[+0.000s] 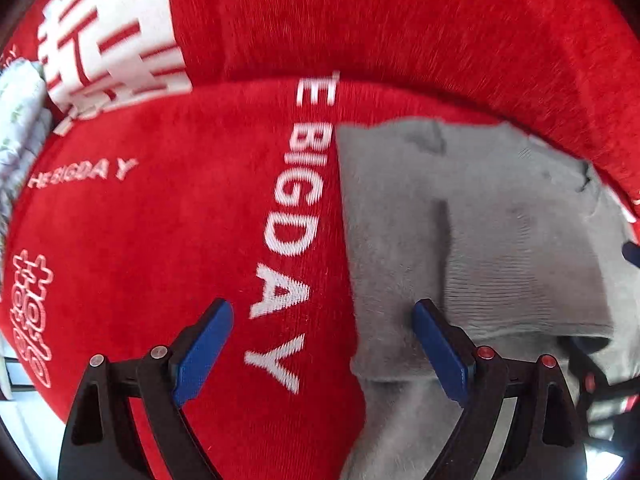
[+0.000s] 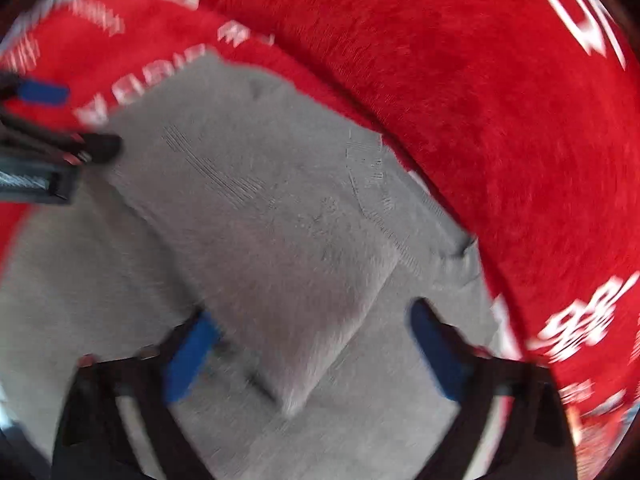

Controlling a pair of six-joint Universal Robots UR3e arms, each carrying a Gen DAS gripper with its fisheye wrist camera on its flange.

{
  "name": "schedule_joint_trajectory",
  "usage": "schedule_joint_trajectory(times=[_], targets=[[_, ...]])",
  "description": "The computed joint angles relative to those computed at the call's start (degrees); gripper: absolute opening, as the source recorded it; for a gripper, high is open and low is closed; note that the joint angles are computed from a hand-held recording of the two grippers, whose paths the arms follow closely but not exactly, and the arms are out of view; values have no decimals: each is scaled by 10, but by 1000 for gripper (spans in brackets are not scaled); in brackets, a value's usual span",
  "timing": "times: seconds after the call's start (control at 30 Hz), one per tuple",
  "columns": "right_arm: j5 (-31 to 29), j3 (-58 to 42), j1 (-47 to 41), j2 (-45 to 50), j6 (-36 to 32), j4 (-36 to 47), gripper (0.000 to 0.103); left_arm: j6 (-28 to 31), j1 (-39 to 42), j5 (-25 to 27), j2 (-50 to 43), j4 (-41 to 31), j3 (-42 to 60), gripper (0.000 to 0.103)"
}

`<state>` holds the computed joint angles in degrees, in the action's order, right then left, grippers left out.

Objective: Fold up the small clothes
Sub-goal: 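Fold the sleeve across the sweater body and release with the left gripper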

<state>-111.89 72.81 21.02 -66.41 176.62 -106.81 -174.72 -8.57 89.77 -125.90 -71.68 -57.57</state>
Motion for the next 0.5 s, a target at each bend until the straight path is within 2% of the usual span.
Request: schedule_joint_trajectory(times=[0.03,0.07,0.1,0.13,0.23,0.3,0.33,0.37,0.4,0.43,0.47,0.5], targets=[[18,4,-10,-2,-2,-9,63,4,3,-8,6,20,-21,92],[32,8,-19,-9,5,-13,25,7,5,-13,15,41,-42,92],[45,10,-34,-18,25,-11,6,9,4,-10,16,43,-44,92],[67,35,-55,-43,40,-28,7,11,3,-8,19,47,-48,92],[218,200,-192,-192,123,-118,7,17,8,-12,24,41,-52,92],[326,320,-312,-306,204,-130,7,18,5,-15,7,13,-14,92],[369,380,-372,-357,244,-121,12,17,2,-16,-14,1,17,92],[429,433,-432,-405,236,-117,16,16,-3,-13,-36,-18,63,92],[465,483,-492,-454,242,-86,19,17,-4,-13,-58,-44,111,92],[495,513,-534,-485,234,-64,29,16,-4,-17,-88,-77,171,92],[512,530,-562,-510,234,-51,43,11,-2,-29,-124,-94,231,92],[524,548,-587,-534,230,-43,51,8,-2,-36,-159,-125,291,92]])
